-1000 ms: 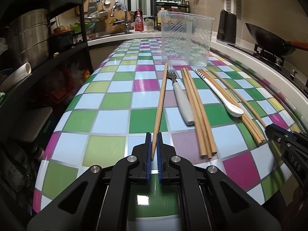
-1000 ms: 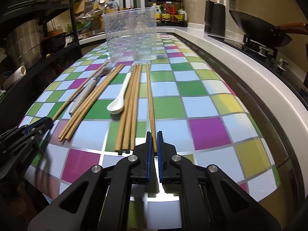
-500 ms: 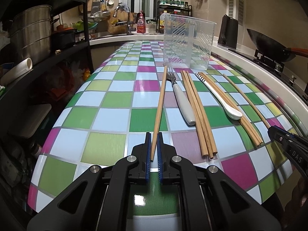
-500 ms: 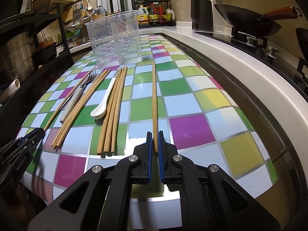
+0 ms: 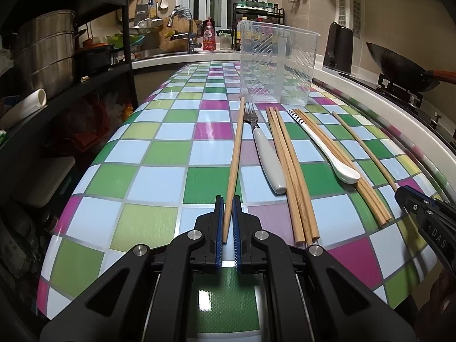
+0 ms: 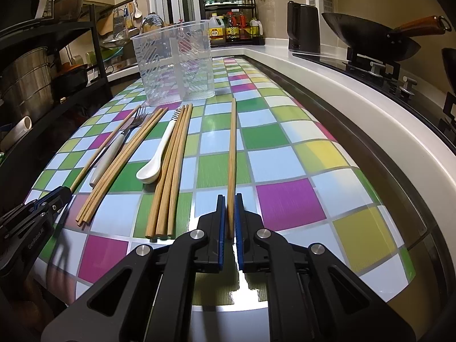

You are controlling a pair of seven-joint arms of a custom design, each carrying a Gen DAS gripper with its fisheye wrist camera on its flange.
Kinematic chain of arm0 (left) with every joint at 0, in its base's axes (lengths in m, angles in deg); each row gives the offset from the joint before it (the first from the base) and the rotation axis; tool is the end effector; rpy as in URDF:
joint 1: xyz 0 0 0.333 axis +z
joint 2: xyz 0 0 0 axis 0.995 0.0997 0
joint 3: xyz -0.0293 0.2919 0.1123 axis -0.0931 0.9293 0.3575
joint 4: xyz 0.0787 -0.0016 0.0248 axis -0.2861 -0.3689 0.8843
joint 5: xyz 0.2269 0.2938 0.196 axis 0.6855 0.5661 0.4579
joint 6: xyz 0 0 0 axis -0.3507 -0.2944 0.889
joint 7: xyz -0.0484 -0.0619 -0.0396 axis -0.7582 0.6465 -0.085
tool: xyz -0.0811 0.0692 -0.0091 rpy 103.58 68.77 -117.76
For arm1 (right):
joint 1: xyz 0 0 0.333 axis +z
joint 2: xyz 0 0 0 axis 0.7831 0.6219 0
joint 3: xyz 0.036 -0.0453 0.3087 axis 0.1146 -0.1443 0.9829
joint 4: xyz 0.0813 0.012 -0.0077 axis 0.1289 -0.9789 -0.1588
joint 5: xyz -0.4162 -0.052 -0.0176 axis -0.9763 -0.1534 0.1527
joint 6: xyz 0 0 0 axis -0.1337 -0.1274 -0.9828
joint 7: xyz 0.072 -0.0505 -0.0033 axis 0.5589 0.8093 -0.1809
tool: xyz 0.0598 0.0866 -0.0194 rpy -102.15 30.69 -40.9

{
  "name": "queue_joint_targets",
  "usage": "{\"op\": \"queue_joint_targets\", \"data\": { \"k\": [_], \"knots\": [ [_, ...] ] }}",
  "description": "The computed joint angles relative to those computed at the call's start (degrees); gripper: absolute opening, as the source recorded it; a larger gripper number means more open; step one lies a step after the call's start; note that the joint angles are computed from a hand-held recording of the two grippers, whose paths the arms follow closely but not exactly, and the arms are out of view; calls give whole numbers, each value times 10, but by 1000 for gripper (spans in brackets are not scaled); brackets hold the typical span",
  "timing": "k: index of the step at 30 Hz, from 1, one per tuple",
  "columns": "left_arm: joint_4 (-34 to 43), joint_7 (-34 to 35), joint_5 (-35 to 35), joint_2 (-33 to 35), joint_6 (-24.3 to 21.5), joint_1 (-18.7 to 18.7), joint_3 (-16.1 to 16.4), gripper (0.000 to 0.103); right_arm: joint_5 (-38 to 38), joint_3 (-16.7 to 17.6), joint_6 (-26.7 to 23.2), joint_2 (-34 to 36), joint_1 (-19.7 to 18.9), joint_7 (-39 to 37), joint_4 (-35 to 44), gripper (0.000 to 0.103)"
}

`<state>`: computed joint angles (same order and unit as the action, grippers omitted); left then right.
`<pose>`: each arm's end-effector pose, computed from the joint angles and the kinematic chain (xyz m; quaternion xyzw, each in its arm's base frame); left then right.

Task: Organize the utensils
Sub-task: 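Lift the chopsticks with both grippers and carry them over the clear container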

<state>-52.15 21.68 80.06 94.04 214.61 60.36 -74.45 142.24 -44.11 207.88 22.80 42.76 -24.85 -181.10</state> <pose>0.6185 -0.3008 0.3040 -0.7777 0.4458 -0.2286 0.3797 0.7323 0.0098 0.3029 -0.7665 0.4707 -0.1884 0.3942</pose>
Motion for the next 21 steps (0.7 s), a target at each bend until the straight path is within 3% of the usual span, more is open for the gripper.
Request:
{"op": "queue_joint_targets", "data": {
  "k": [13, 21],
  "knots": [
    [-12, 11, -14, -13, 28, 11, -2, 6, -22, 4, 11, -13, 0, 18, -9, 5],
    [-26, -13, 34, -38, 12, 3, -5, 5, 15, -3, 13, -56, 3, -12, -36, 5]
  ]
}}
